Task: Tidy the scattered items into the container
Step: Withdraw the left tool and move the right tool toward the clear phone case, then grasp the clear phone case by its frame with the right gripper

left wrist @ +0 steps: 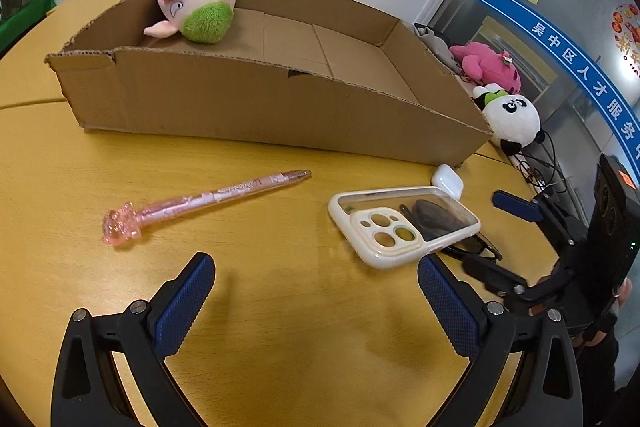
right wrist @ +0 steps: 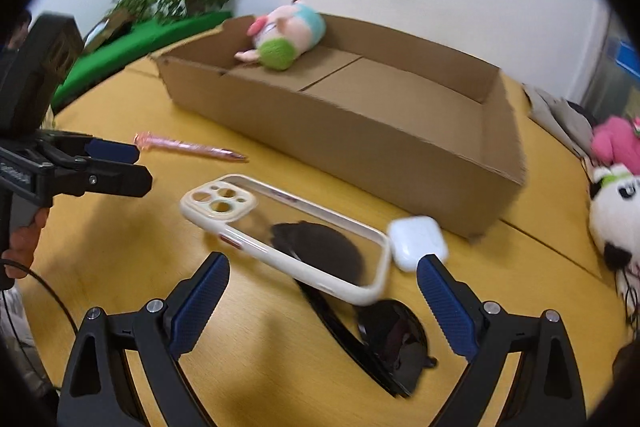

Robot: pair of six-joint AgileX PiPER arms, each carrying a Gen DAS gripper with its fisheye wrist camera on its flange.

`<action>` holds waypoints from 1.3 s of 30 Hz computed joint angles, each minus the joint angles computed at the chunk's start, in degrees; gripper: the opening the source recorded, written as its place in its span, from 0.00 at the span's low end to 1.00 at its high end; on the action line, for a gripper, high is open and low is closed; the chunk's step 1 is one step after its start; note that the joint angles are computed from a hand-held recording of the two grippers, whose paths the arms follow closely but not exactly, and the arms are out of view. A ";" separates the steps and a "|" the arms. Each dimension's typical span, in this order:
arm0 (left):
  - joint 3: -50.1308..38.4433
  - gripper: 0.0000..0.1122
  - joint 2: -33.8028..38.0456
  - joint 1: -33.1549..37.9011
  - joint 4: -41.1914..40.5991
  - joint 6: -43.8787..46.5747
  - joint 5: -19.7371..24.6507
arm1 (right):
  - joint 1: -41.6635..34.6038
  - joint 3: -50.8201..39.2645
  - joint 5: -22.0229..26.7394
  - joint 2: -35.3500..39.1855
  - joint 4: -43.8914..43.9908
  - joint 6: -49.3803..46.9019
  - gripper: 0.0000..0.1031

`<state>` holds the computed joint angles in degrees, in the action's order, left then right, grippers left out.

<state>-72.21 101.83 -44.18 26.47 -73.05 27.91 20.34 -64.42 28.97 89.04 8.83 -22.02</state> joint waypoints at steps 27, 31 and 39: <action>1.96 0.91 0.93 1.73 -11.78 7.42 -8.17 | -7.63 -5.08 6.15 0.77 20.11 -4.26 0.10; -2.63 0.91 4.15 4.09 -29.87 25.52 -10.20 | -11.02 -5.05 9.71 2.78 27.72 -6.47 0.09; -25.21 0.81 18.32 6.43 -41.96 37.18 3.43 | -13.50 -2.56 9.94 4.17 29.80 -3.64 0.08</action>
<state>-97.42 120.15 -37.76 -15.48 -35.87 31.34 6.84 -66.98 38.91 93.21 38.63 -25.67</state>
